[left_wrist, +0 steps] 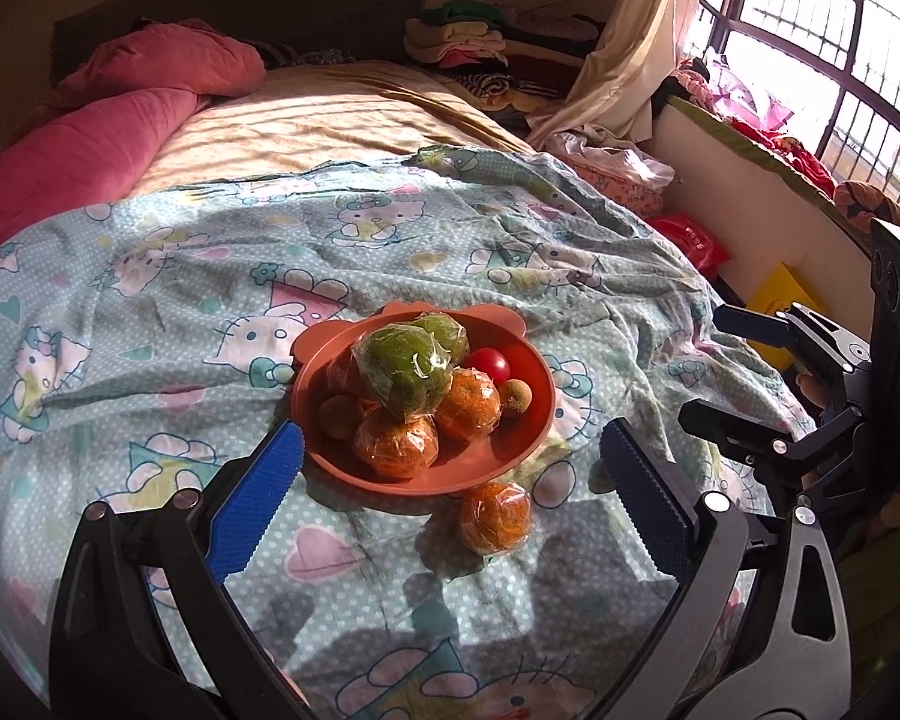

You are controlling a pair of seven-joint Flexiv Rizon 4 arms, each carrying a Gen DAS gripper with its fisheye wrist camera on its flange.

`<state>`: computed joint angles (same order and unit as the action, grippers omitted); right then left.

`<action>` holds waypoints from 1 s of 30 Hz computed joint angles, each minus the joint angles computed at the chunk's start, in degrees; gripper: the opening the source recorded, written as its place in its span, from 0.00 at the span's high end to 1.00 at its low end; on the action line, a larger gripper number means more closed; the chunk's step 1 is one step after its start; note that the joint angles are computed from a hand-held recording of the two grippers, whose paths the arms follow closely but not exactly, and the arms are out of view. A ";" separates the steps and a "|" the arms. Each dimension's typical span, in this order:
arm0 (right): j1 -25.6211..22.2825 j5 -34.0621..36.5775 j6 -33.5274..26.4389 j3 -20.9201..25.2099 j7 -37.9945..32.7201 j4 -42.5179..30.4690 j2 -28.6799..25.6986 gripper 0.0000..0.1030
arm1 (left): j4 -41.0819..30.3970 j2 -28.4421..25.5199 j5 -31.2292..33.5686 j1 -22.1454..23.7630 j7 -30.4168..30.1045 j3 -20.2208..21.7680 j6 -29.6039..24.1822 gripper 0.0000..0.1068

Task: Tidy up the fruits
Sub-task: 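Move the left tool to the wrapped orange while the right tool approaches the last kiwi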

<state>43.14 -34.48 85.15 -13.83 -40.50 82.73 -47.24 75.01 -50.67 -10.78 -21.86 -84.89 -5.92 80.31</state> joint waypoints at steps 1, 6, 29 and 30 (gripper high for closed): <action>-0.06 0.06 -0.09 0.19 -0.09 0.17 0.01 0.08 | 0.24 0.04 0.05 0.00 0.04 -0.06 0.02 0.13; 0.08 0.01 -0.30 0.38 -0.17 1.26 0.38 0.08 | 1.42 0.29 0.21 -0.10 -0.29 0.18 -0.26 0.13; -2.77 -0.01 -6.02 6.89 -5.55 0.86 -0.86 0.08 | 2.16 -0.95 -0.32 0.82 1.51 -2.03 -4.66 0.13; -3.00 0.15 -6.02 7.25 -5.91 0.67 -1.06 0.09 | 2.08 -1.12 -0.51 0.83 1.57 -2.09 -4.79 0.13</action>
<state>40.14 -34.33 79.13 -6.58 -46.41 83.41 -48.30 77.09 -51.78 -11.29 -21.04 -83.32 -8.01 75.53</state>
